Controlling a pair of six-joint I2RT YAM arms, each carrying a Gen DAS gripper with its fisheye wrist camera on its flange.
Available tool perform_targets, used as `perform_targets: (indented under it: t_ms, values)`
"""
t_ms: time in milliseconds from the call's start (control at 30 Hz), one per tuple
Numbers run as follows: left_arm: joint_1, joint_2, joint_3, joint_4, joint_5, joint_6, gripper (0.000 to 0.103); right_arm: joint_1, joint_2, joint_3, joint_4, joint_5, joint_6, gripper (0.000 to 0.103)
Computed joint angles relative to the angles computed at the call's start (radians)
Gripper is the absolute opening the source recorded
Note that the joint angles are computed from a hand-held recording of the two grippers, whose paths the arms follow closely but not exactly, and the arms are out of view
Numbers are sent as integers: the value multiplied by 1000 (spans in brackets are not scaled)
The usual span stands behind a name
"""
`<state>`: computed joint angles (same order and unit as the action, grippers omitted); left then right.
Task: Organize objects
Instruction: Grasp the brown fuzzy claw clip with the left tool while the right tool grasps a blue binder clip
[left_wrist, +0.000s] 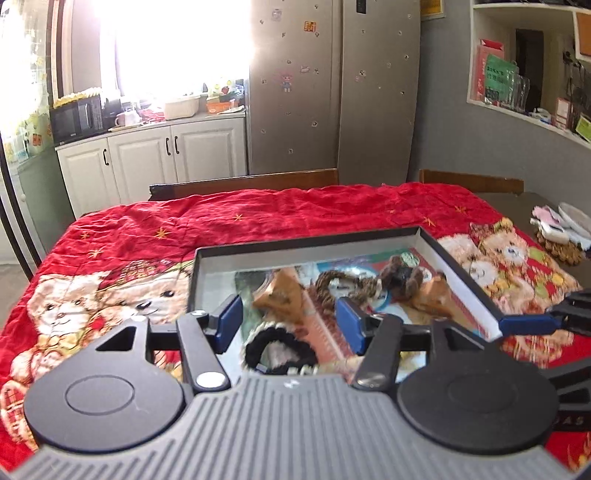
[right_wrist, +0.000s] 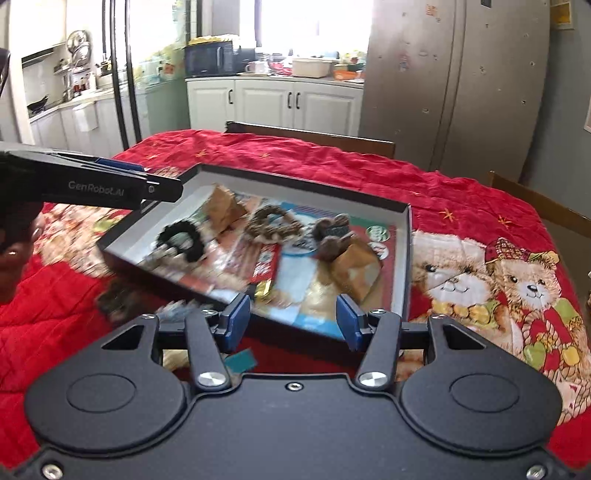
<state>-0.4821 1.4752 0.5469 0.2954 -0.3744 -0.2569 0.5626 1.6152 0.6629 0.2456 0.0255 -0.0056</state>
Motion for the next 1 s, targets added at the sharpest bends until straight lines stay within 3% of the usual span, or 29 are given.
perform_targets:
  t_ms: [233,567,767,833,1000]
  values:
    - [-79,-86,-135,16,-73,-23,82,64,-107,-128,21,30,41,48]
    - [-111,-37,-241,106,-34,-128,84,124,-66,-233,120,47,92,47]
    - [-144,16,-256,164,-62,-136,84,160,-29,-243,159,53,95,40]
    - [-142,35,-255,180,-54,-139,83,162,-18,-242,160,49,94,30]
    - [-134,76,-257,218,-42,-141,81,158,-9,-242,155,27,100,23]
